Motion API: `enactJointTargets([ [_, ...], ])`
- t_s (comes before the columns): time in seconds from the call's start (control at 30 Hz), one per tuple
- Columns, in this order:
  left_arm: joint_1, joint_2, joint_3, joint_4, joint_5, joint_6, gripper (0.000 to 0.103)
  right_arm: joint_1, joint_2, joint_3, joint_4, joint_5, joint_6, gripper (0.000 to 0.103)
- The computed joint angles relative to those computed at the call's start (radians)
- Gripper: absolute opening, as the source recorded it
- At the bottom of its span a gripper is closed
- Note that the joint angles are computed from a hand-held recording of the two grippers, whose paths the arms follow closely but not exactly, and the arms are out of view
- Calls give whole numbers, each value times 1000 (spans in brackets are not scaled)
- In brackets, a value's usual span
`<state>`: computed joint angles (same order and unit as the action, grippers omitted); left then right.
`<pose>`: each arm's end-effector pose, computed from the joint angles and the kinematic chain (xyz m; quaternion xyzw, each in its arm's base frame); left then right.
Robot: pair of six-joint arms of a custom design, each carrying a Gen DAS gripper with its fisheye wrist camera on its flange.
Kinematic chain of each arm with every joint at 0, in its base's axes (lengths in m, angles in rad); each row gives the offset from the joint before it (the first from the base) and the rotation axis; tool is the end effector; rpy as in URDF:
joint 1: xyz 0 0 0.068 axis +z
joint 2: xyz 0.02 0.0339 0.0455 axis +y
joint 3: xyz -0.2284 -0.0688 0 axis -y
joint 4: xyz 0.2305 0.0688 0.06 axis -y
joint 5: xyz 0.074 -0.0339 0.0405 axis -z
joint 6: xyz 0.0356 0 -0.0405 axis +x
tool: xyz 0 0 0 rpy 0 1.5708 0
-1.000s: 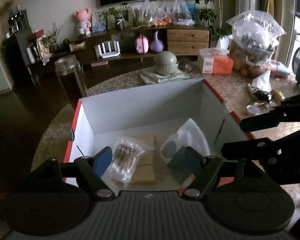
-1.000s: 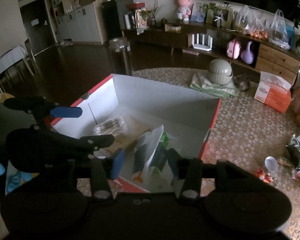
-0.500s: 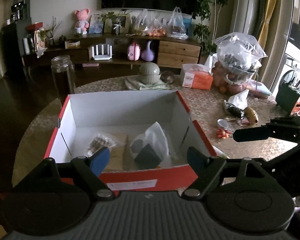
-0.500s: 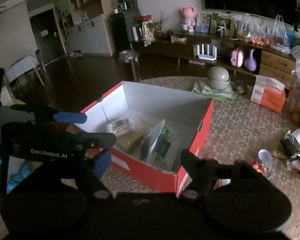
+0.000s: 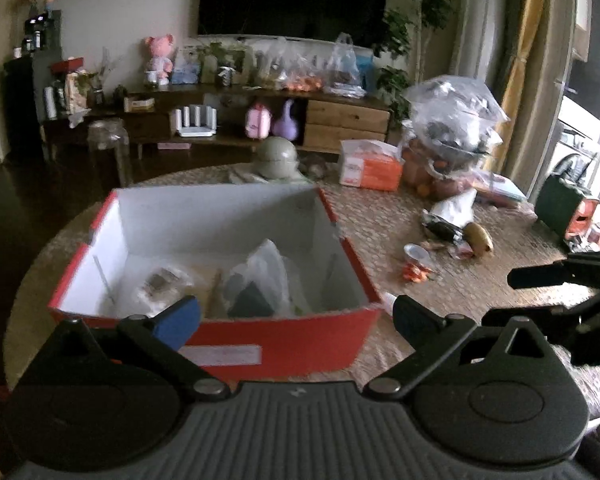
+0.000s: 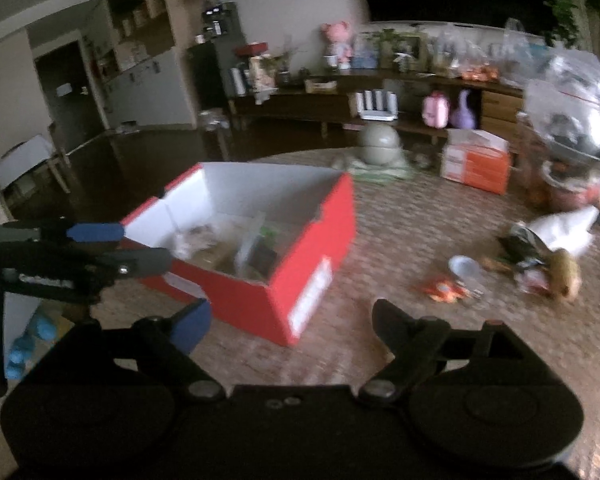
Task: Organize objects
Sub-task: 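Withdraw both tools from the box toward the white-and-green tube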
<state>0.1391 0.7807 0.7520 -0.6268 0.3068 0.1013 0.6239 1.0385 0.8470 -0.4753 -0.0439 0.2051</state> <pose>0.1752 0.0137 0.2618 0.0507 0.8877 -0.0837 0.4499 0.1840 0.1344 0.2576 -0.1963 0.8777 0.1939 0.3917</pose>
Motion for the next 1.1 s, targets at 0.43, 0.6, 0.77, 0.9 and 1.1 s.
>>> enactJointTargets([
  [0.43, -412, -85, -155, 127, -214, -245, 103, -297, -278, -171, -126, -123, -128, 87],
  [0.6, -550, -48, -169, 189, -300, -321, 103, -465, -294, -201, -144, -205, -192, 87],
  [0.77, -706, 49, -169, 271, -424, -350, 103, -608, -279, -209, -150, -279, -257, 87],
  [0.9, -800, 165, -143, 328, -515, -389, 103, -689, -246, -210, -138, -324, -304, 87],
  [1.1, -829, 323, -108, 430, -506, -420, 103, -763, -160, -199, -81, -356, -357, 87],
])
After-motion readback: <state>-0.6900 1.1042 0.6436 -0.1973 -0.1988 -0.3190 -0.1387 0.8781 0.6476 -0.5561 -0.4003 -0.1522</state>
